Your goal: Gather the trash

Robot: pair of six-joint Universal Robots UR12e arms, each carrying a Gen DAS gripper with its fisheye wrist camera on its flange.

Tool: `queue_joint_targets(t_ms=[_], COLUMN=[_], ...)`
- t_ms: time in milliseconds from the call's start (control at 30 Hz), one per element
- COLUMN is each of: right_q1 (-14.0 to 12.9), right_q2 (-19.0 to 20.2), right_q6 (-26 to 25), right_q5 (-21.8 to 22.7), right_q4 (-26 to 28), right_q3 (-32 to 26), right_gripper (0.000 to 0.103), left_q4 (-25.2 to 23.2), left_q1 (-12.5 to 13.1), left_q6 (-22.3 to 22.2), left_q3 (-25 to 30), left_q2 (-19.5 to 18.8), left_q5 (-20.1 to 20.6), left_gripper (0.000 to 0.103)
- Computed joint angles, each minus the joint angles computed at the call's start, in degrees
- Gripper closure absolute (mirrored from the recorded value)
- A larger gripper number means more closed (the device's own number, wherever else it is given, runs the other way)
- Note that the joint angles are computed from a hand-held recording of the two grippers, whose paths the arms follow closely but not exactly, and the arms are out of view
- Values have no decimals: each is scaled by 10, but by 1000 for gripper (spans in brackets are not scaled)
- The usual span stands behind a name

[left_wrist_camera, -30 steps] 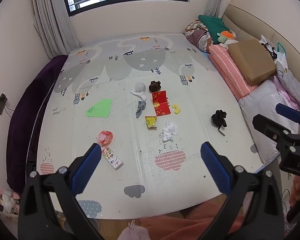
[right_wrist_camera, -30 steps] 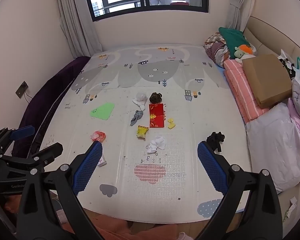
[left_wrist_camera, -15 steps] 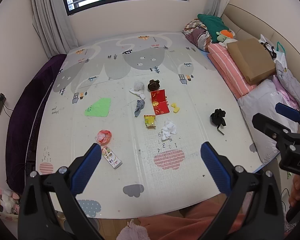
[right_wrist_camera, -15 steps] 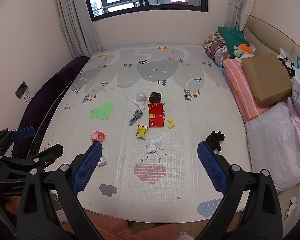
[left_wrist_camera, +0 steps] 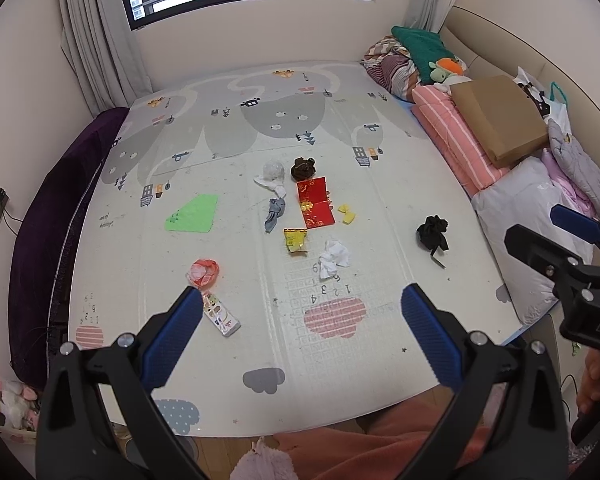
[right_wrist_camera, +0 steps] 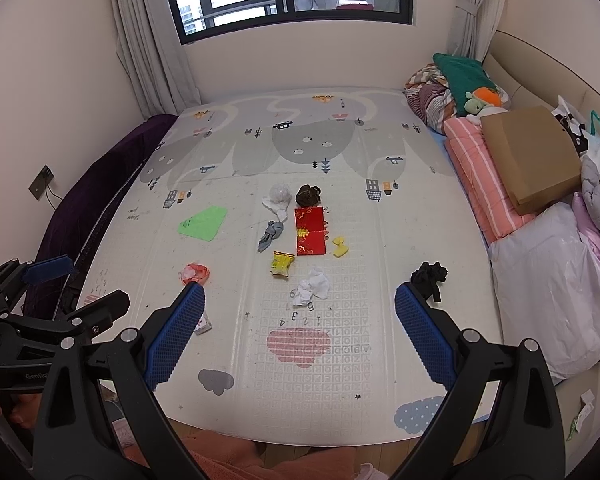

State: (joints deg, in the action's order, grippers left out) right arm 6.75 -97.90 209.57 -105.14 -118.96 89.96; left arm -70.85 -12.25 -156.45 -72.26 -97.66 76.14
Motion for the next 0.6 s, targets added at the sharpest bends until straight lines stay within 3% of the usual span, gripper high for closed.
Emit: queue_joint_targets(t_ms=[600], right_q1=[-2], right_q2=[1], right_q6=[-1], right_q5=[2], right_q4=[3], right_q3=[-4], right_gripper=[10], left_q4=[0], left_q1=[-2], left_q6=[-2], left_q3=[2], left_q2=[-2], left_q5=[1], left_gripper=[4])
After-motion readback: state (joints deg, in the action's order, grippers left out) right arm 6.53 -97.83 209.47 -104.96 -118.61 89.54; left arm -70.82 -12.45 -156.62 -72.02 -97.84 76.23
